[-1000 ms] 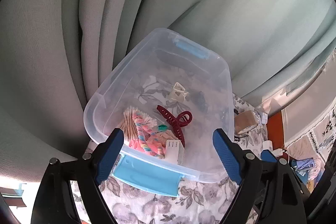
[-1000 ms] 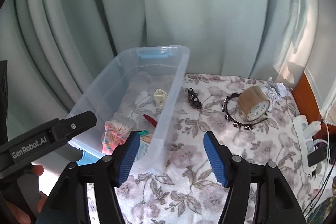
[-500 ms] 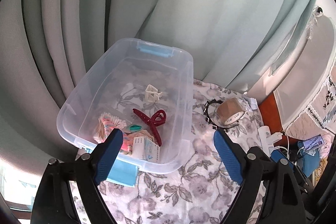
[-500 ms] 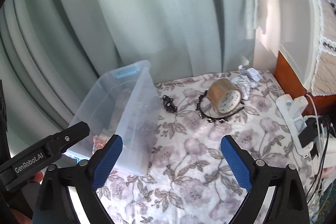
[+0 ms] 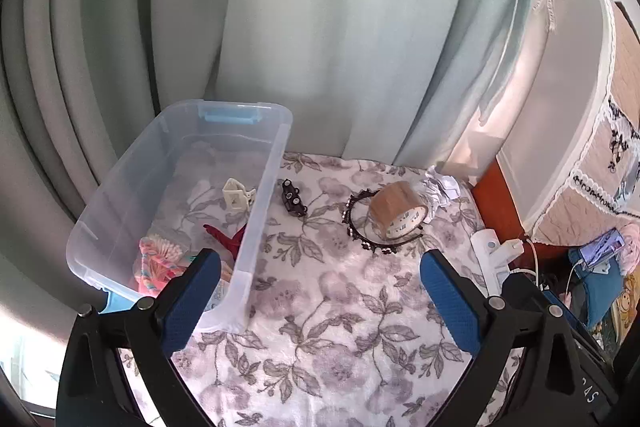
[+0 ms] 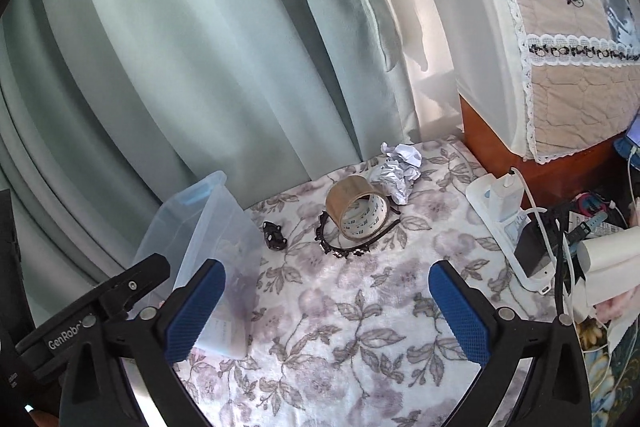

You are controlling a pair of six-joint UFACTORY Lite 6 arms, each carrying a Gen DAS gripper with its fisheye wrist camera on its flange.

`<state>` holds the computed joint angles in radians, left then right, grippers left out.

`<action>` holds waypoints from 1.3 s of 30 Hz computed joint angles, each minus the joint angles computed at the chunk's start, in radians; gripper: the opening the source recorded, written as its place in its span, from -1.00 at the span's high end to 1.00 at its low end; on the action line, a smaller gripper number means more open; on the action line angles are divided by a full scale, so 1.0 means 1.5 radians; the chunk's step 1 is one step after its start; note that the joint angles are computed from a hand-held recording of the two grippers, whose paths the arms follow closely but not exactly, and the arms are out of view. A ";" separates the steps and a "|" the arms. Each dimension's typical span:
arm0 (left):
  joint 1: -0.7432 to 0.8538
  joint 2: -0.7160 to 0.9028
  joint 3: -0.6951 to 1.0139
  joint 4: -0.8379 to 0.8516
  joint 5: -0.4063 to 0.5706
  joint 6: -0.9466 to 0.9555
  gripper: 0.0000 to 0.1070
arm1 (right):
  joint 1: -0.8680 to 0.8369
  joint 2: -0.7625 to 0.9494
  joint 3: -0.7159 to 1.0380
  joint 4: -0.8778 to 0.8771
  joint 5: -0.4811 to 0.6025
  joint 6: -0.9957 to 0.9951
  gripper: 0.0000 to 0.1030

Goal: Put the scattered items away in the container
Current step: 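Withdraw both open tools from the box back over the bed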

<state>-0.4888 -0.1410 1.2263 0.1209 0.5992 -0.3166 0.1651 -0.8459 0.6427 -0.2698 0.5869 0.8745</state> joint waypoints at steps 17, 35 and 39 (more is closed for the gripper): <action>-0.149 0.086 0.006 0.216 -0.016 -0.248 -0.87 | -0.366 -0.054 -0.112 0.480 0.020 -0.594 -1.00; -0.091 0.202 0.042 0.135 -0.132 -0.132 -0.87 | -0.318 0.113 -0.097 0.494 -0.109 -0.633 -1.00; -0.079 0.239 0.070 0.123 -0.145 -0.113 -0.87 | -0.319 0.173 -0.073 0.554 -0.126 -0.699 -1.00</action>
<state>-0.6073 0.2175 1.3315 0.3061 0.3818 -0.4865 -0.3128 -0.5870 0.5332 0.5610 0.3982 -0.1733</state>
